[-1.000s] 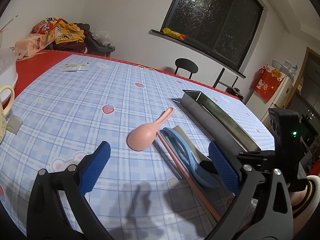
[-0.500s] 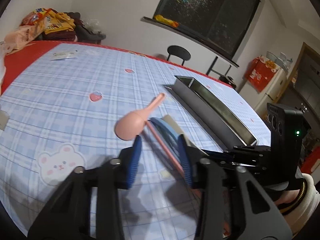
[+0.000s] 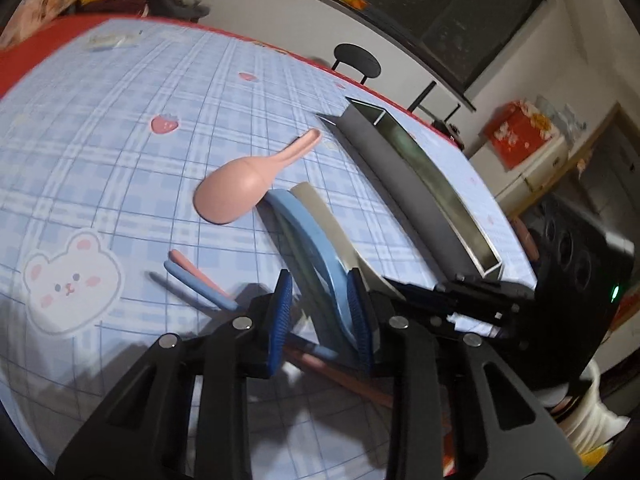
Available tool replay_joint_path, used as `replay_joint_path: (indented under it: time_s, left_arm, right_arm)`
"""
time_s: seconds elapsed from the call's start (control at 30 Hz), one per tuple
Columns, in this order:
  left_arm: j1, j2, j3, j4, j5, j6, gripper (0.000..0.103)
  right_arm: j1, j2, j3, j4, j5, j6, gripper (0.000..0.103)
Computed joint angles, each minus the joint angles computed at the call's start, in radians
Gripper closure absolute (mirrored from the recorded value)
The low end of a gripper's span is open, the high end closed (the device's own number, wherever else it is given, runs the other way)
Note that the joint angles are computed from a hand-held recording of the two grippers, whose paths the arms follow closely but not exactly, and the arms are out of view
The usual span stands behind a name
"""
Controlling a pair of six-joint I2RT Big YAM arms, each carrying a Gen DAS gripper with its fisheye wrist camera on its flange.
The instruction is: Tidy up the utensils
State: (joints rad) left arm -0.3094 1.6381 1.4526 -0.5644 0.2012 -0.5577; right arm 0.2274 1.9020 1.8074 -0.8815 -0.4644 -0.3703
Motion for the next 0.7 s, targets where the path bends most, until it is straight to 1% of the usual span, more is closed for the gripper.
replay_joint_path:
  time_s: [0.07,0.17,0.2,0.27,0.33,0.4,0.43,0.6,0.7]
  left_arm:
    - [0.001,0.014,0.018,-0.012,0.011,-0.008,0.074]
    - [-0.006,0.031,0.045,-0.034,0.004,0.005,0.075]
    - [-0.012,0.038,0.058,-0.046,-0.009,0.012,0.075]
    - [-0.021,0.050,0.079,-0.068,-0.026,0.027,0.080]
    - [-0.023,0.053,0.084,-0.075,-0.037,0.028,0.083]
    - [-0.022,0.053,0.081,-0.075,-0.035,0.024,0.087]
    - [-0.021,0.049,0.075,-0.073,-0.031,0.023,0.091]
    - [-0.012,0.041,0.054,-0.055,0.005,0.023,0.091]
    - [-0.013,0.036,0.046,-0.047,0.014,0.030,0.087]
  right_arm:
    - [0.000,0.001,0.001,-0.002,-0.003,0.002,0.091]
    - [-0.002,0.001,0.002,-0.005,-0.008,0.005,0.092]
    - [-0.002,0.002,0.003,-0.006,-0.010,0.005,0.092]
    - [-0.003,0.003,0.004,-0.009,-0.013,0.003,0.092]
    - [-0.004,0.005,0.008,-0.015,-0.020,0.003,0.092]
    - [-0.006,0.006,0.009,-0.018,-0.024,0.005,0.092]
    - [-0.006,0.007,0.010,-0.019,-0.026,0.006,0.092]
    - [-0.006,0.008,0.013,-0.021,-0.027,0.006,0.092]
    - [-0.007,0.008,0.013,-0.021,-0.026,0.005,0.092]
